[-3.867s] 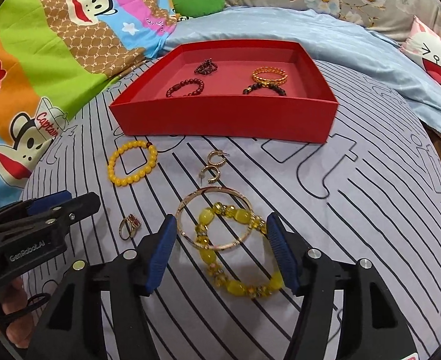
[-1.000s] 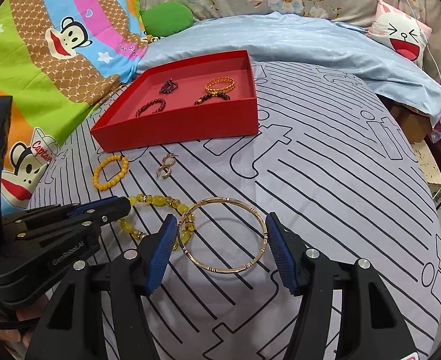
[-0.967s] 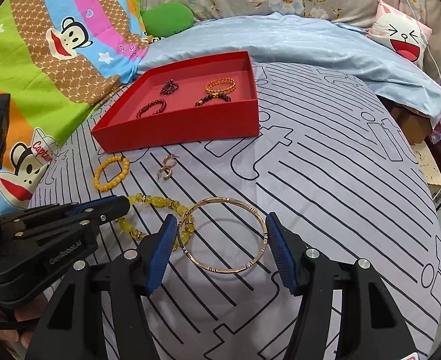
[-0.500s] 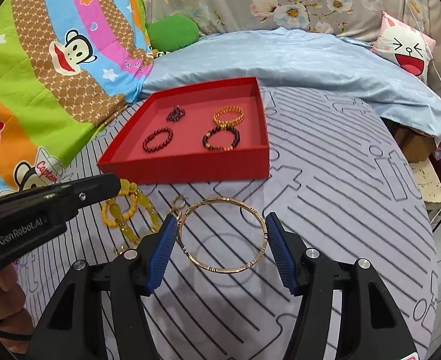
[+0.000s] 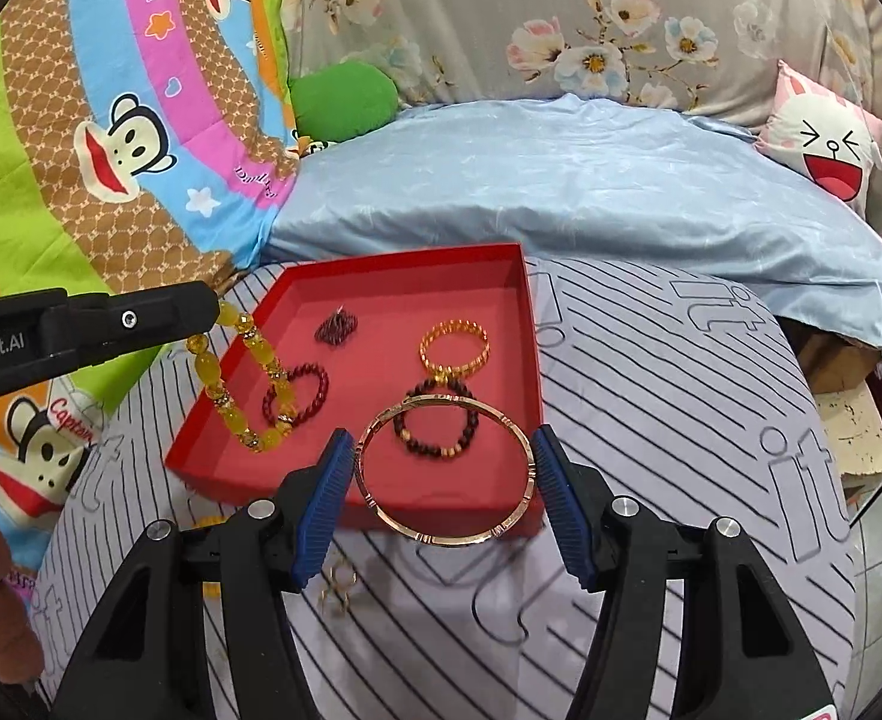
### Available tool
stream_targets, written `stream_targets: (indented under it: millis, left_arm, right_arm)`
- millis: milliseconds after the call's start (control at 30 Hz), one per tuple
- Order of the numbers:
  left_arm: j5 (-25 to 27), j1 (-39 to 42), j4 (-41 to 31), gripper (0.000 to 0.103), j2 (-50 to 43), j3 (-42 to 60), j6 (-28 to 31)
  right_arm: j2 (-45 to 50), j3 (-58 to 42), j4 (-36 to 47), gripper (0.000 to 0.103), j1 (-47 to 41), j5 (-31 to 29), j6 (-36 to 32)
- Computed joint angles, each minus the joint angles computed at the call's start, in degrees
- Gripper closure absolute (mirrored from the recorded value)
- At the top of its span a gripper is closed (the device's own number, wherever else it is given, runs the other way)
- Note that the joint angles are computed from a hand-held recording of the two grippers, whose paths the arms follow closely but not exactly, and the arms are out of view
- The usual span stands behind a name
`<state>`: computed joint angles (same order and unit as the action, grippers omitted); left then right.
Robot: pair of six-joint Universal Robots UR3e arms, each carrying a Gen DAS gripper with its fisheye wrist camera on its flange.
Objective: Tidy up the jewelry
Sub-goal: 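Carry the yellow-green bracelet and gold bangle over the red tray and open both tools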
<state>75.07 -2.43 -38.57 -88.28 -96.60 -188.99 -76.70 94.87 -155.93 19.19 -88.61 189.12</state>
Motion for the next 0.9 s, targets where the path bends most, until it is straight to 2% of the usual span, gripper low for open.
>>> stream_targets:
  millis: [200,500,900]
  left_arm:
    - [-3.17,2.32,1.30,0.095,-6.33,2.81,-0.28]
    - [-1.66,4.50,2.98,0.094,-10.54,-0.62,1.14]
    - [7.24,3.68,6.74,0.094,-10.81,-5.62,1.64]
  right_arm:
    - [8.72,-9.90,2.74,0.044,0.35,-0.25,0.85]
    - [16.48,-17.07,5.39,0.044,1.98,-1.37,0.55]
    - [21.70,-21.78,6.73,0.044,3.74,-2.81,0.50]
